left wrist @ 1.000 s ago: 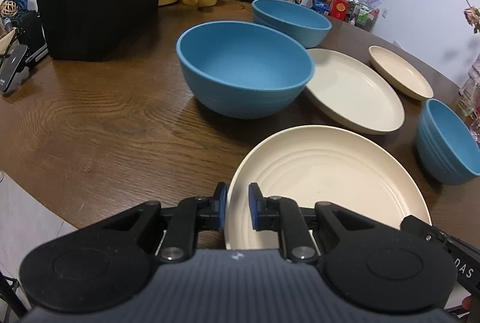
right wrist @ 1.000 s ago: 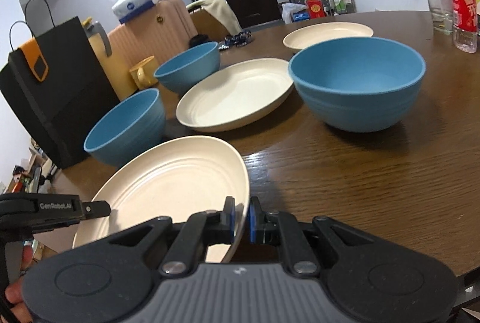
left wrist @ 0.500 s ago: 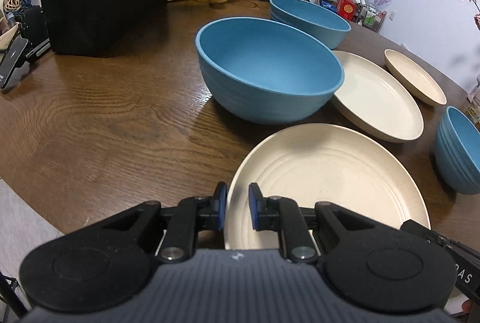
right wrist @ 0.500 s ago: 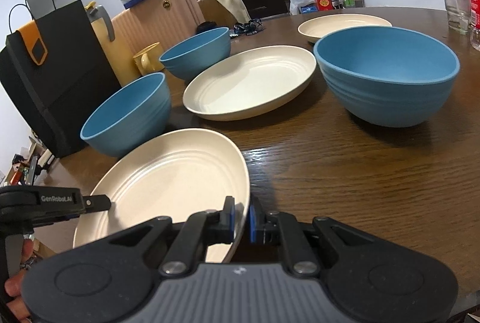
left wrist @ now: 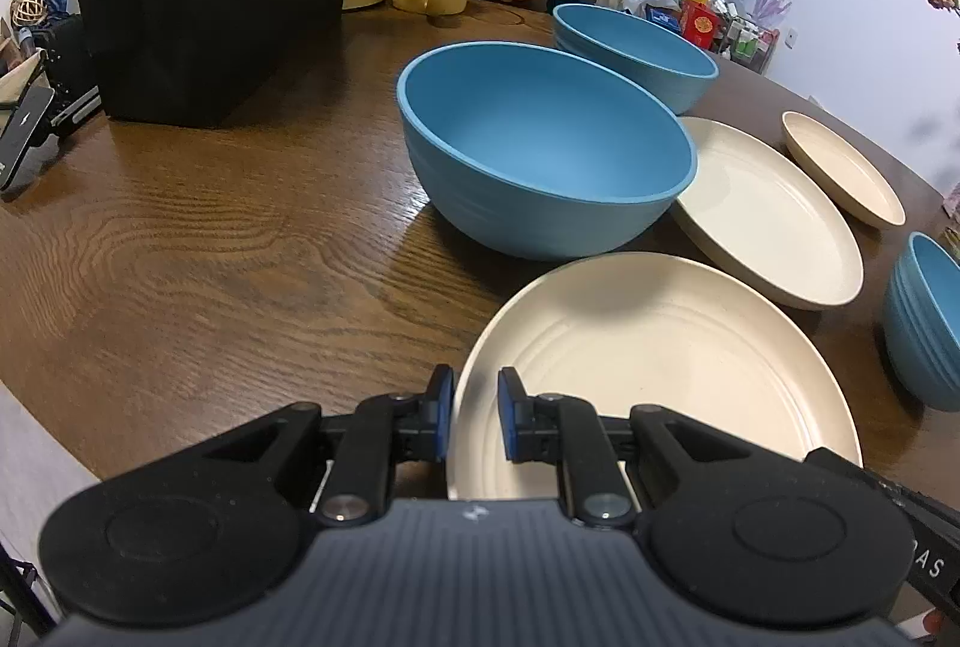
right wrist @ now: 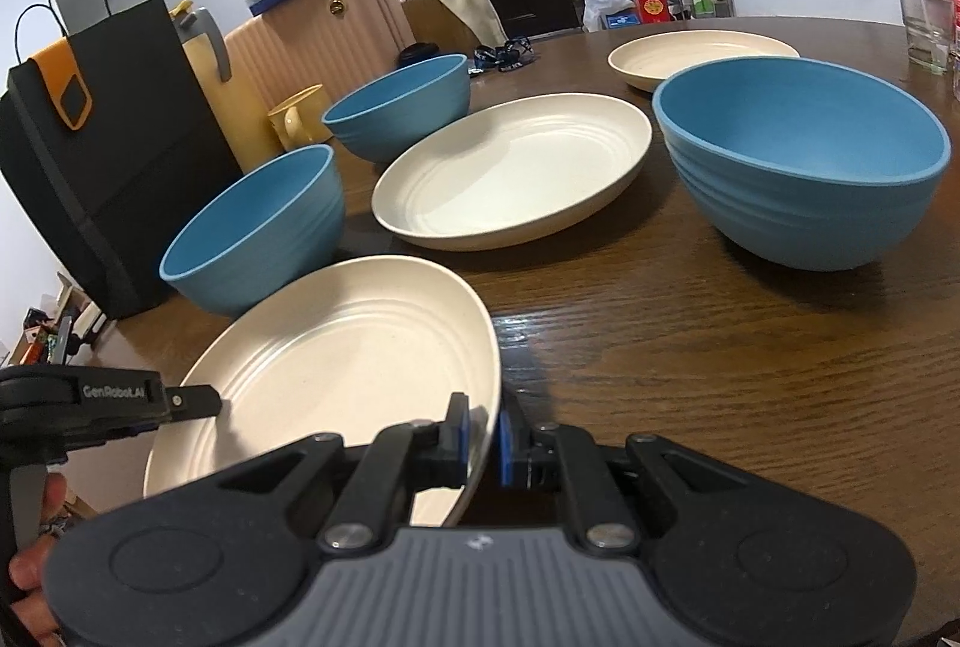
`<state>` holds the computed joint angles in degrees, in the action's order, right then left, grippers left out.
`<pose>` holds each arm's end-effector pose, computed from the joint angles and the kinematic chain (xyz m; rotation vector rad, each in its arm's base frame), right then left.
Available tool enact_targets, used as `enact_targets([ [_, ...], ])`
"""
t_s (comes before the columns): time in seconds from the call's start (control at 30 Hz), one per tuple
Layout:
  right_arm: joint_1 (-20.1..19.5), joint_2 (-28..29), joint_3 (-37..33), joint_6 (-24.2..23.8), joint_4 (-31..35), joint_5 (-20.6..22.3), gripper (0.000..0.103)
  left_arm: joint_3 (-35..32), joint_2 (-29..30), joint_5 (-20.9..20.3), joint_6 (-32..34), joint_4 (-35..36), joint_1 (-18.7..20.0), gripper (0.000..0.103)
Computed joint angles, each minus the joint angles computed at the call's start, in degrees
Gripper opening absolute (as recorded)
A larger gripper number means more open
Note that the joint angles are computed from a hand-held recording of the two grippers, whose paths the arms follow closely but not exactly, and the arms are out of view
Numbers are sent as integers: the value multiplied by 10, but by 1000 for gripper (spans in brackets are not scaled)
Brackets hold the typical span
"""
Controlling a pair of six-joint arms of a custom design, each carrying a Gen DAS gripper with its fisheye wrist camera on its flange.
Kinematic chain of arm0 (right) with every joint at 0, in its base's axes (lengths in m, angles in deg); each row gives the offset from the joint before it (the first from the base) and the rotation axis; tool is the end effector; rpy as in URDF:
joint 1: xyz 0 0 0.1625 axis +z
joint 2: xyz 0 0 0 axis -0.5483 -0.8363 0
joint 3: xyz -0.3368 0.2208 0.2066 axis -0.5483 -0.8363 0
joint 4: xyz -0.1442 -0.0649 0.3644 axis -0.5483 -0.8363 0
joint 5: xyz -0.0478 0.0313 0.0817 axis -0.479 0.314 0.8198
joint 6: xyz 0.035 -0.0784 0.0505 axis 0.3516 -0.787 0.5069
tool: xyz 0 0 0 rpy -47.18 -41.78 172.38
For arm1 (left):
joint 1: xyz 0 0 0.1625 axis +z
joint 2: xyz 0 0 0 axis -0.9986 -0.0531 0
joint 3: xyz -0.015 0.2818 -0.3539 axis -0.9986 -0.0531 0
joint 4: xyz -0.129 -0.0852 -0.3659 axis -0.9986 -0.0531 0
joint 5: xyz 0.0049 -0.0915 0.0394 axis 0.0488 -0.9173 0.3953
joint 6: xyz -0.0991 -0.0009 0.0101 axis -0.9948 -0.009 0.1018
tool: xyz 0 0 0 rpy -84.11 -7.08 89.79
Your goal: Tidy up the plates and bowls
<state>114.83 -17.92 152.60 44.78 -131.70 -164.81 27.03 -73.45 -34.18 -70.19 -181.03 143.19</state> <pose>0.0143 -0.6662 0.1852 0.2007 -2.4714 1.0864 -0.2421 -0.7382 0.0051 0.2424 2.3488 -0.8753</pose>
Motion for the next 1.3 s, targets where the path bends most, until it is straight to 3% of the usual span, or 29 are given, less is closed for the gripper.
enact_targets([
  [0.6,-2,-3,0,-15,11,8,12,-24,4,0,7,12,11,18],
  [0.67,-2,-4,-2,-18,16,9,14,-20,1,-3,7,11,10,25],
  [0.7,-1,-4,-1,-21,14,6,16,-17,-1,-6,9,10,10,36],
  [0.73,0,-4,-1,-23,12,4,24,-14,-1,-4,13,5,9,49],
  [0.77,1,-4,-2,-23,10,2,31,-11,0,2,17,-3,8,55],
  [0.83,2,-3,0,-27,-7,-3,62,-5,-2,7,18,-12,7,76],
  [0.93,1,-7,4,-27,-21,3,85,6,-10,4,4,-24,7,97],
  [1.03,-2,-14,9,-25,-34,13,103,15,-13,14,11,-50,2,103],
  [1.3,-10,-29,9,-17,-46,17,103,34,-24,-8,47,-83,-13,103],
])
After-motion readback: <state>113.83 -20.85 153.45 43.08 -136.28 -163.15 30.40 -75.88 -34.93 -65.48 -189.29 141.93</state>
